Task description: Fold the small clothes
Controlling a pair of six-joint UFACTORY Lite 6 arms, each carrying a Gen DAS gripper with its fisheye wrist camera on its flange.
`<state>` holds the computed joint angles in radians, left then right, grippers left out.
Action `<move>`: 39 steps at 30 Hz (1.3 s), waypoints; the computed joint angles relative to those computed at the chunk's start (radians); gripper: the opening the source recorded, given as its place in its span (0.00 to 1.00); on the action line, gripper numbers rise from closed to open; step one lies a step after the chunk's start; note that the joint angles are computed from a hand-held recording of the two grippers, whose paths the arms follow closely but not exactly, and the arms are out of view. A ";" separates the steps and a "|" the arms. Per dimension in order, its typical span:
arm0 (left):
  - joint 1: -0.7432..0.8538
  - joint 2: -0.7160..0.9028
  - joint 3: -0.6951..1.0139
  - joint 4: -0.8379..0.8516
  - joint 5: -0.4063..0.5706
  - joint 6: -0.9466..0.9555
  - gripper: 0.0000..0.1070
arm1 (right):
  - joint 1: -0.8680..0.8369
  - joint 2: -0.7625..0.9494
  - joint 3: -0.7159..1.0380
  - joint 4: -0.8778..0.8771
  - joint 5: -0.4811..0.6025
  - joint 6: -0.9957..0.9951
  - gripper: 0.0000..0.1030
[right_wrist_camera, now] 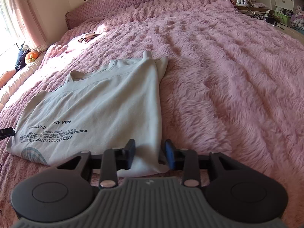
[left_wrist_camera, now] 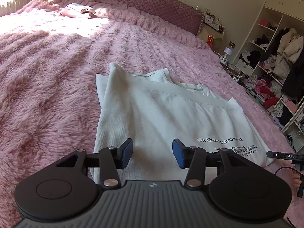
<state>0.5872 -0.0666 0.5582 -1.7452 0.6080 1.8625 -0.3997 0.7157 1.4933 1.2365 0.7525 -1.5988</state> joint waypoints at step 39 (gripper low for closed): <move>0.297 0.387 0.361 0.277 0.322 -0.512 0.62 | 1.016 -0.699 -0.681 0.943 -0.507 -0.754 0.56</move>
